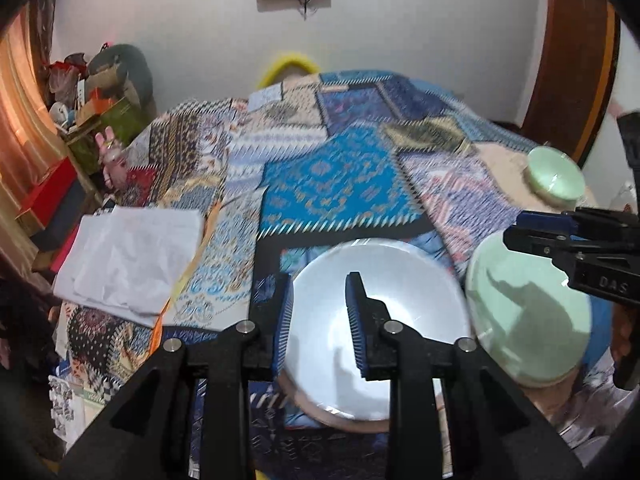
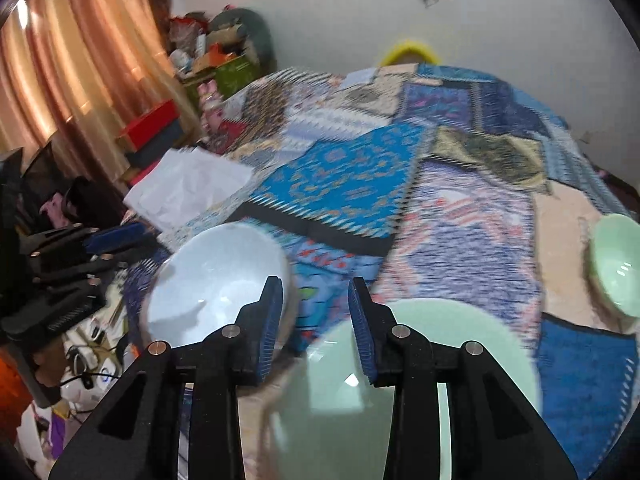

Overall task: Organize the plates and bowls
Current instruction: 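Move both tools to the small mint green bowl and close on its rim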

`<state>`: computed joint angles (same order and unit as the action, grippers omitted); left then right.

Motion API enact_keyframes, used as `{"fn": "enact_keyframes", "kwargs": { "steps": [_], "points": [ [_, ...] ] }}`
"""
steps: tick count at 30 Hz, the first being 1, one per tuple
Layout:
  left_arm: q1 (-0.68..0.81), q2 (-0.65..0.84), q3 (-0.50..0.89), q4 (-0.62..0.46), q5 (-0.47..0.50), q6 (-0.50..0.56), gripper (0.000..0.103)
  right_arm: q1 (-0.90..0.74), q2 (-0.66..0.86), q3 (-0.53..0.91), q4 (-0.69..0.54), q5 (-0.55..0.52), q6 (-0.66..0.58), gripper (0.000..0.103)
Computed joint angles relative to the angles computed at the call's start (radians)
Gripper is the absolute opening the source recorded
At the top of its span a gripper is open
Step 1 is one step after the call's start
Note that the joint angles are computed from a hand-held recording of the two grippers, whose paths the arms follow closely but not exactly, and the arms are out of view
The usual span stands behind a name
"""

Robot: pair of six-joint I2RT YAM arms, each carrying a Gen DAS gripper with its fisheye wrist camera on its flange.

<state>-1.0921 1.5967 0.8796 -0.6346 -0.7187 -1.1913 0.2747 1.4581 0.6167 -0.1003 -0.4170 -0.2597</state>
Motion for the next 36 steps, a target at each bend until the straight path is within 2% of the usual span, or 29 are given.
{"fn": "enact_keyframes", "kwargs": {
  "steps": [2,7,13,18,19,24,30,34,36],
  "points": [
    [-0.003,0.010,0.041,-0.003,-0.020,0.011,0.035,-0.078,-0.021,0.011,-0.033,-0.022,-0.033,0.036],
    [0.007,0.089,0.176,0.017,-0.038,0.088,0.045,-0.290,-0.058,0.063,-0.111,-0.071,-0.127,0.039],
    [0.035,0.214,0.352,0.070,-0.010,0.198,0.052,-0.479,-0.047,0.135,-0.137,-0.104,-0.212,0.046],
    [0.049,0.352,0.553,0.079,0.002,0.310,0.060,-0.602,0.029,0.205,-0.076,-0.105,-0.227,0.053],
    [0.052,0.384,0.596,0.086,0.003,0.345,0.064,-0.619,0.053,0.223,-0.063,-0.103,-0.221,0.054],
    [0.070,0.524,0.779,0.120,0.036,0.490,0.069,-0.671,0.220,0.350,-0.028,-0.065,-0.175,0.054],
    [0.140,0.728,1.055,0.050,0.178,0.544,0.069,-0.666,0.409,0.481,-0.001,0.002,-0.134,0.054],
    [0.177,0.895,1.298,-0.056,0.236,0.563,0.069,-0.663,0.550,0.612,-0.049,0.021,-0.111,0.053],
    [0.187,1.016,1.490,-0.147,0.237,0.575,0.069,-0.663,0.606,0.669,-0.076,0.018,-0.105,0.047]
  ]
}}
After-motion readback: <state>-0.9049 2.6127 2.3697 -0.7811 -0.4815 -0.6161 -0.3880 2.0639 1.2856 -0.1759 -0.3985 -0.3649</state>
